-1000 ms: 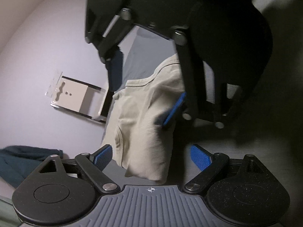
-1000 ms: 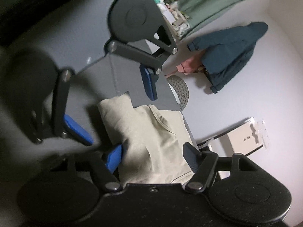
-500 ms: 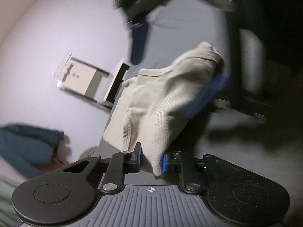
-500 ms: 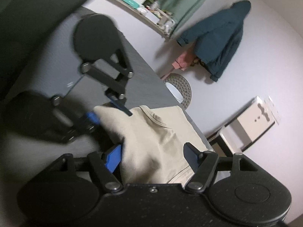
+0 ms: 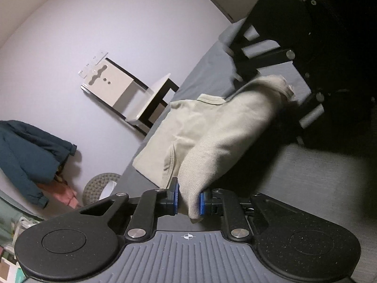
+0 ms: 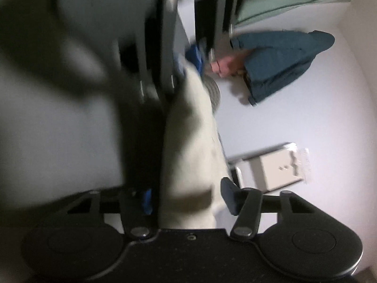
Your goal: Fold clothes
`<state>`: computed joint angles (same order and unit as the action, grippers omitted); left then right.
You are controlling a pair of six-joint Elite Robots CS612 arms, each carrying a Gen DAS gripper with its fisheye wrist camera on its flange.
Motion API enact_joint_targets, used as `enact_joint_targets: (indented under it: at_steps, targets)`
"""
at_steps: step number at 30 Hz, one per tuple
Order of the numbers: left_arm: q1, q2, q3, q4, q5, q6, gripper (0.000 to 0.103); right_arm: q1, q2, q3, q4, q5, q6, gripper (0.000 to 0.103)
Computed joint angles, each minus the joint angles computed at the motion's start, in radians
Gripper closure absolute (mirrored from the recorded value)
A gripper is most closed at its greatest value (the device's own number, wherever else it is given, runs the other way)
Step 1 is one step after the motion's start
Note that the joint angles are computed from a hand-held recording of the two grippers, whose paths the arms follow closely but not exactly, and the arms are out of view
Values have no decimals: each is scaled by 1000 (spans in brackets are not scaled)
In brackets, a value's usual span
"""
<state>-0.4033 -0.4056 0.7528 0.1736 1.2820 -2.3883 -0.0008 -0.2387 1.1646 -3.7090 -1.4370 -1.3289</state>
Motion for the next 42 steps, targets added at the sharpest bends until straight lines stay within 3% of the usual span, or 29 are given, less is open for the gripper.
enact_joint_targets:
  at_steps: [1, 2, 9, 16, 20, 25, 29, 35, 42]
  targets:
    - [0, -2, 3, 4, 6, 13, 87, -2, 4, -7, 0, -12, -7, 76]
    - [0, -4, 6, 8, 12, 26, 87, -5, -2, 0, 8, -6, -7, 85]
    - [-5, -111, 161, 16, 64, 96, 87, -15, -107, 156, 52, 41, -55, 87]
    - [-25, -286, 415, -29, 90, 87, 87, -13, -264, 403, 112, 101, -99, 87]
    - [-35, -373, 531, -55, 79, 82, 87, -23, -379, 543, 204, 198, -3, 87]
    - [-31, -407, 553, -49, 79, 42, 87, -49, -476, 619, 338, 325, 105, 87]
    - [-7, -343, 433, 26, 111, -19, 87, -73, -504, 572, 511, 404, 264, 87]
    - [19, -192, 173, 204, 153, -83, 87, -106, -469, 434, 714, 468, 423, 87]
    - [50, 70, -295, 529, 206, -179, 87, -138, -358, 198, 952, 573, 578, 85]
